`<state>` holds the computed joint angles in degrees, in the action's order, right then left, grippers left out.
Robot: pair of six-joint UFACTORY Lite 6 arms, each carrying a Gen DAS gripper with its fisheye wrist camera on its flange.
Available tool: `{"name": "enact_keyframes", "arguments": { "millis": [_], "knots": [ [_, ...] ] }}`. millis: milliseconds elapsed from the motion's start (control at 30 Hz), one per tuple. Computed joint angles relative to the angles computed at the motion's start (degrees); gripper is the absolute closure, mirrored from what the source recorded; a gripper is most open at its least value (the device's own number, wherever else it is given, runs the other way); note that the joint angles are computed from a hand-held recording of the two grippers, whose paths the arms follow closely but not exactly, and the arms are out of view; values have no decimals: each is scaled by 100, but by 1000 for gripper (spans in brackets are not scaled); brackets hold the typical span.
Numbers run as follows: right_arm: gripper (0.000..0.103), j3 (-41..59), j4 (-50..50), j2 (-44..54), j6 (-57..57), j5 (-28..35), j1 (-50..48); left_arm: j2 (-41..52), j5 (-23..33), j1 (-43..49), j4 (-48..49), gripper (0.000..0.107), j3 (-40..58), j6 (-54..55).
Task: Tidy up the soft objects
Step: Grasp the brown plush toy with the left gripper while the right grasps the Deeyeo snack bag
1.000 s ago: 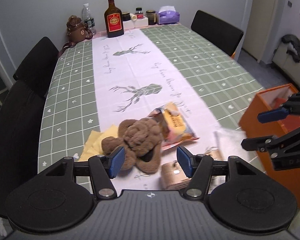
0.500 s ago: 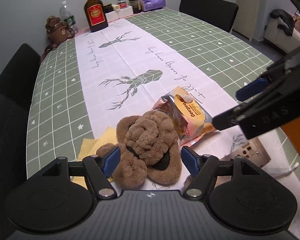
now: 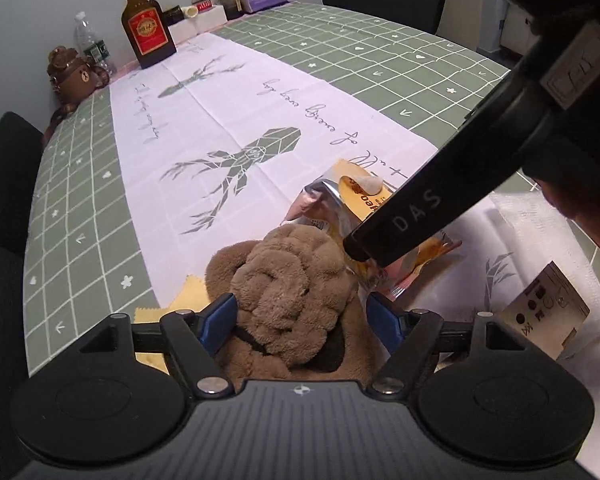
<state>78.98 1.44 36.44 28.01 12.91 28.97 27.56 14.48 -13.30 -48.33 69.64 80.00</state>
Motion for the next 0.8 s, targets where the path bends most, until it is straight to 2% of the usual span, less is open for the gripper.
{"name": "enact_keyframes", "arguments": {
  "millis": [133, 233, 433, 633, 800],
  "knots": [
    [42, 119, 223, 153, -260, 41, -41, 128, 71, 54, -202, 18, 130, 107],
    [43, 117, 812, 236, -758, 10, -90, 157, 134, 72, -86, 18, 205, 12],
    [43, 130, 1239, 258, -1168, 56, -136, 277, 1028, 437, 378, 18, 720, -488],
    [43, 217, 1252, 309, -1204, 127, -148, 523, 589, 233, 1482, 18, 967, -1250],
    [44, 193, 1535, 311, -1498, 110, -184, 781, 518, 146, 1505, 18, 1086, -1256]
  ]
}}
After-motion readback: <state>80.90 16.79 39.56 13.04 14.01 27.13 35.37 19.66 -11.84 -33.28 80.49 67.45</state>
